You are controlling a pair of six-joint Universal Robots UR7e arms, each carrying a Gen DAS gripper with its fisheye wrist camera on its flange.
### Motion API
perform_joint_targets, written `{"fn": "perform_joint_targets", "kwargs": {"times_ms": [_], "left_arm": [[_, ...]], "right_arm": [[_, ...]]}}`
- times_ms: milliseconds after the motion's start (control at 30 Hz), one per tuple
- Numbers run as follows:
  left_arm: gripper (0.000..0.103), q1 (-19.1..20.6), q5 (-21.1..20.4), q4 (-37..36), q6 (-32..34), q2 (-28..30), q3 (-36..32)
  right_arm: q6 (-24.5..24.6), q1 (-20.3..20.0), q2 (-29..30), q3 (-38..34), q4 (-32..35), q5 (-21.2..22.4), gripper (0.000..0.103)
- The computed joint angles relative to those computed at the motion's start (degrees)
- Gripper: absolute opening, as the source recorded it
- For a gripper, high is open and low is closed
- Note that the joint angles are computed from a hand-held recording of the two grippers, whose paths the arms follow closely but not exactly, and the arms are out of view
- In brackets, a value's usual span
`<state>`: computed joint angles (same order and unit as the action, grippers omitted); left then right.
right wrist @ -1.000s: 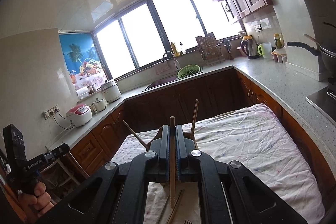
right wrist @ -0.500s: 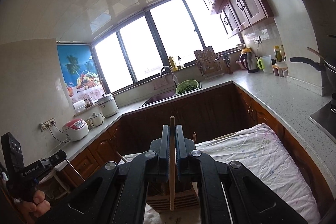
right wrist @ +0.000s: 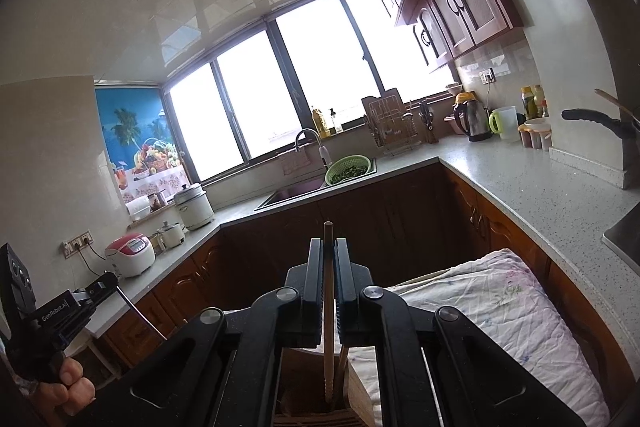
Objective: Organize utensils
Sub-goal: 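Lower both chopsticks into the holder and open both tools to release them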
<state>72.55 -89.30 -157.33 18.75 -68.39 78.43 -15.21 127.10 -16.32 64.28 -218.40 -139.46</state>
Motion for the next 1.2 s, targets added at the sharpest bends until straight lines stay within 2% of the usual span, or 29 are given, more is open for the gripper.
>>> {"fn": "perform_joint_targets", "kwargs": {"times_ms": [133, 467, 600, 700, 800, 933, 1067, 1200], "left_arm": [[0.003, 0.56, 1.83, -1.07, 0.29, 1.58, 0.94], [0.003, 1.57, 4.63, -0.17, 1.7, 3.49, 2.44], [0.004, 1.57, 5.38, 1.0, 2.88, 3.89, 2.81], [0.005, 1.21, 6.92, -0.79, 4.53, 3.74, 3.88], [0.005, 1.38, 6.52, 0.99, 4.05, 3.7, 2.98], [0.005, 1.41, 6.72, 1.79, 4.15, 3.8, 2.5], [0.005, 1.37, 6.92, 2.18, 4.06, 4.03, 2.2], [0.005, 1.43, 7.07, 2.92, 3.86, 4.19, 2.0]], "right_arm": [[2.81, -1.53, 0.39, 0.87, 1.2, 0.72, 0.004], [10.16, -4.09, 1.16, 2.02, 9.16, 1.71, 0.005], [9.79, -4.07, 1.32, 1.61, 9.82, 1.18, 0.005], [9.55, -4.0, 1.26, 1.21, 10.98, 0.72, 0.004], [9.29, -3.79, 1.13, 1.23, 11.26, 0.26, 0.005], [6.38, -3.47, 2.79, -1.45, 11.4, -1.39, 0.005], [8.87, -3.96, 1.67, 0.02, 11.95, -0.31, 0.005], [8.93, -4.13, 1.31, 0.61, 11.93, 0.04, 0.005]]}}
